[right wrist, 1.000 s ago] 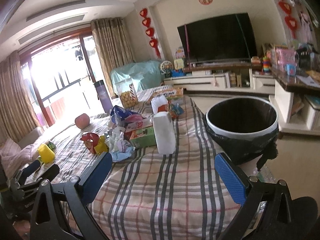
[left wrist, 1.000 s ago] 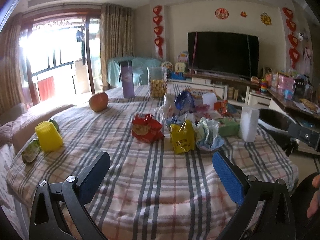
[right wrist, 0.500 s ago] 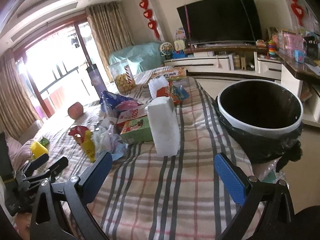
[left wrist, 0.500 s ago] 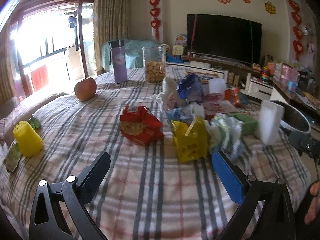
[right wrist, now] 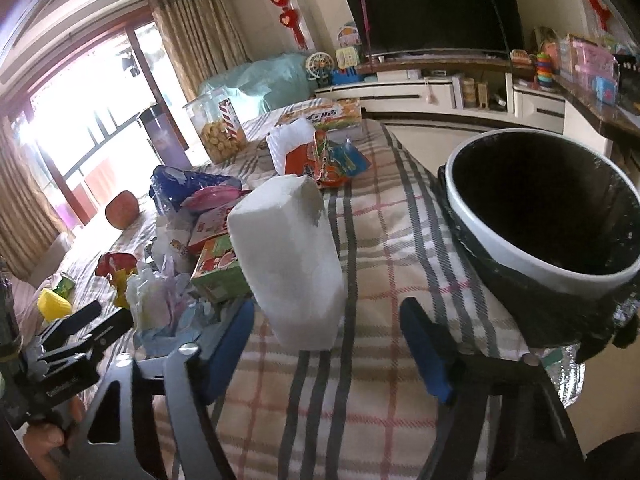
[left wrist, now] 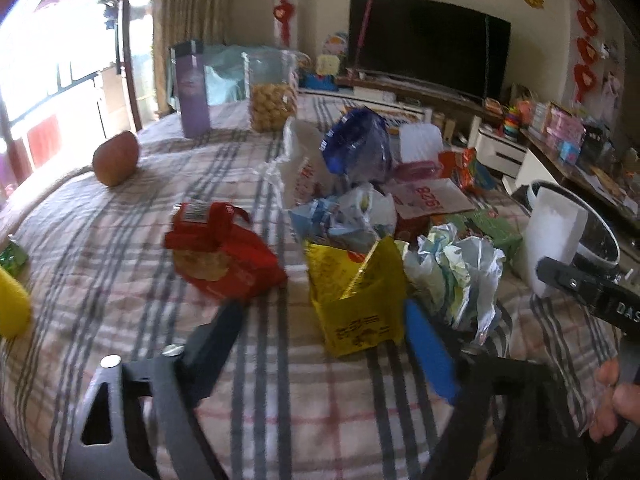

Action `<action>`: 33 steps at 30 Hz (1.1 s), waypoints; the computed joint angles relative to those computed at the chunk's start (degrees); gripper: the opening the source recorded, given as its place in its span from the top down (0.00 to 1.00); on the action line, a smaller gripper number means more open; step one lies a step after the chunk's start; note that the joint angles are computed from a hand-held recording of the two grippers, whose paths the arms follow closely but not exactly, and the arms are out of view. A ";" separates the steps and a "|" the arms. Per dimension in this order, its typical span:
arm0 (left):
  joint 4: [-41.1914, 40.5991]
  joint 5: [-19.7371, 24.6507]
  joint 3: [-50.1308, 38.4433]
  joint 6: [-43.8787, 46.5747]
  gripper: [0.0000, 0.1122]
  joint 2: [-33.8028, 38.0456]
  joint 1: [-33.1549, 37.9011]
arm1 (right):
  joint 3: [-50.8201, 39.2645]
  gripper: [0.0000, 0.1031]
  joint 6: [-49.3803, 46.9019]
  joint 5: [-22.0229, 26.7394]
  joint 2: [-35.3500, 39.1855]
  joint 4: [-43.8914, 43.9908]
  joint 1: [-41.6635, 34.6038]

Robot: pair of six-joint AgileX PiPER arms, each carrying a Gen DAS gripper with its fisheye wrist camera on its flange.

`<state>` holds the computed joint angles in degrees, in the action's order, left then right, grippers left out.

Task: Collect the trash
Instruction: 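Grasp the yellow snack bag with the left tool while the right tool grasps the white carton, then carry the yellow bag and white carton with both tools over the black trash bin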

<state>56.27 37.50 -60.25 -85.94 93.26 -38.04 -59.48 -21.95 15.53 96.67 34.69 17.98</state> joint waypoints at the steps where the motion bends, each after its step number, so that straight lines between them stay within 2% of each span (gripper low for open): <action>1: -1.29 -1.17 -0.28 1.57 0.45 0.28 0.79 | -0.43 0.40 0.19 0.27 0.45 -0.25 0.06; 3: -4.13 -4.03 -0.15 4.61 0.71 0.34 2.44 | -0.87 0.60 -1.91 0.84 1.03 1.85 -0.01; 5: -4.90 -5.15 0.28 5.26 0.73 -0.02 3.12 | -0.47 0.70 -4.66 0.92 0.91 4.34 -0.13; 7: -2.51 -4.91 1.55 2.43 0.77 -1.14 2.62 | 0.31 0.70 -7.21 0.50 0.34 6.61 -0.21; 14: 1.65 -3.02 6.60 -5.99 0.77 -5.85 -1.03 | 2.65 0.71 -10.71 0.60 -2.96 9.91 -0.91; 19: 3.25 2.46 9.36 -11.96 0.77 -9.45 -8.02 | 5.26 0.71 -13.92 1.33 -5.71 12.55 -2.12; 25: 2.99 8.42 8.76 -13.97 0.77 -11.67 -15.45 | 8.22 0.71 -17.66 1.95 -8.80 15.78 -3.52; 33: 1.92 8.20 3.88 -10.69 0.77 -8.95 -19.59 | 11.07 0.71 -19.33 3.35 -13.21 16.99 -6.66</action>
